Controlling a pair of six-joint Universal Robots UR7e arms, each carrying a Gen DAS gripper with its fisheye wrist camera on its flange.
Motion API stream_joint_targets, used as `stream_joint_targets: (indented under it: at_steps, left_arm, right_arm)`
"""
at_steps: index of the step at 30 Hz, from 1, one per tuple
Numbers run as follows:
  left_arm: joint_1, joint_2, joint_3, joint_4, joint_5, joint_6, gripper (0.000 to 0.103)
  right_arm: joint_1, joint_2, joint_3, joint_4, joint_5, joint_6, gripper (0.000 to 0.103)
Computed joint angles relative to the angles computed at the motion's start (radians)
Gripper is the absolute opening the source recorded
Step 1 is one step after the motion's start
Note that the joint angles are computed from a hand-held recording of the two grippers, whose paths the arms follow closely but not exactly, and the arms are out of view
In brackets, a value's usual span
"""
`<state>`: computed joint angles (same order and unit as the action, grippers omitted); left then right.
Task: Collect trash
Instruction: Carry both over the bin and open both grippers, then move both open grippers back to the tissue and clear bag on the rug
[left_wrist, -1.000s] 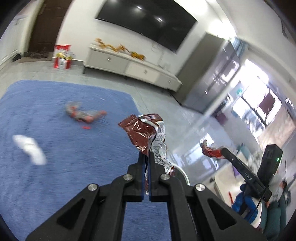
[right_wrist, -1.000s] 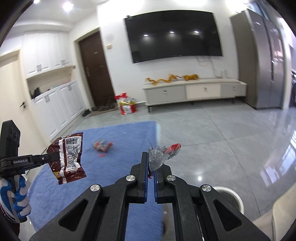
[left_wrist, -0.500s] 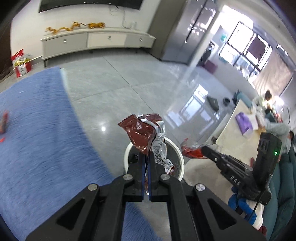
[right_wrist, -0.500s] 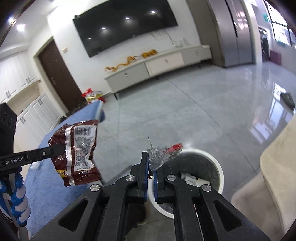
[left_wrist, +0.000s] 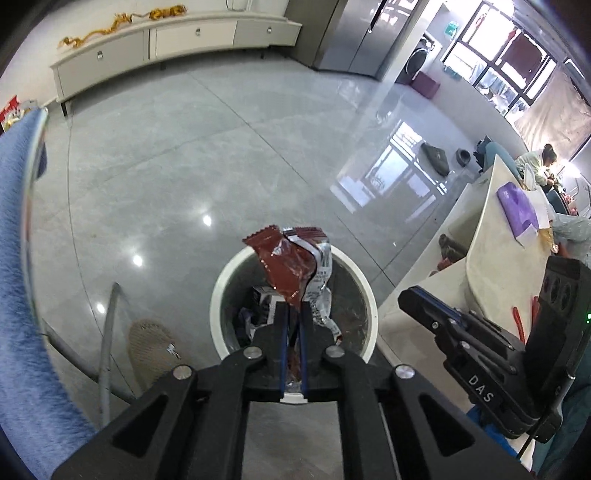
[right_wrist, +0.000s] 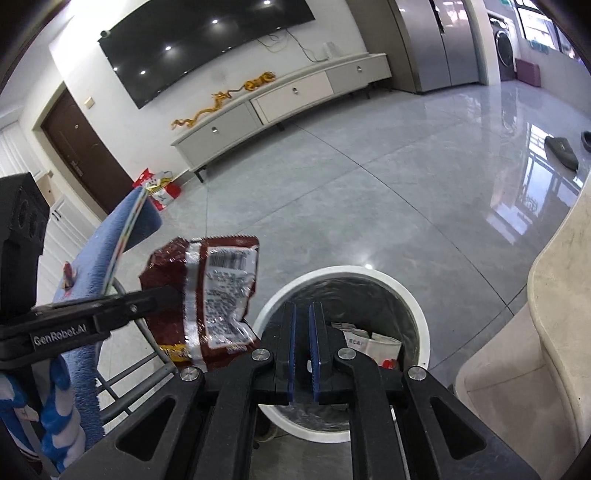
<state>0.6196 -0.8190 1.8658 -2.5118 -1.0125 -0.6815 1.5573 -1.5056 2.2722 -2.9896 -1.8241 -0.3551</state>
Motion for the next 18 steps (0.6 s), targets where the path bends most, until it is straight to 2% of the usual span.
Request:
stream_joint_targets:
  at_steps: [1,3,4,12,15,18]
  left_arm:
    - [0.002,-0.005,0.007,-0.005,-0.006,0.001,0.013]
    - [0.002,-0.009,0.017,-0.022,-0.004,-0.005,0.040]
    - [0.000,-0.021,0.030,-0.033,0.001,-0.006,0.044]
    - [-0.030,-0.099,0.097,-0.046,0.010,-0.035,0.045]
    - [-0.062,-0.153,0.137,-0.015,0.046,-0.061,0.045]
    - [-0.111,-0.219,0.179,0.041,0.119,-0.090,0.045]
  right_arm:
    - [-0.003,-0.002,0.002,-0.002,0.000,0.002,0.010]
    - [-0.016,-0.009,0.008,-0.005,0.003,0.004,0.021]
    - [-0.017,-0.012,0.011,-0.005,0.002,0.007,0.024]
    - [-0.001,-0.048,0.031,0.003,-0.015,0.020,0.026]
    - [0.021,-0.065,0.043,0.005,-0.023,0.024,0.028]
    - [0.049,-0.084,0.046,0.016,-0.029,0.029,0.030]
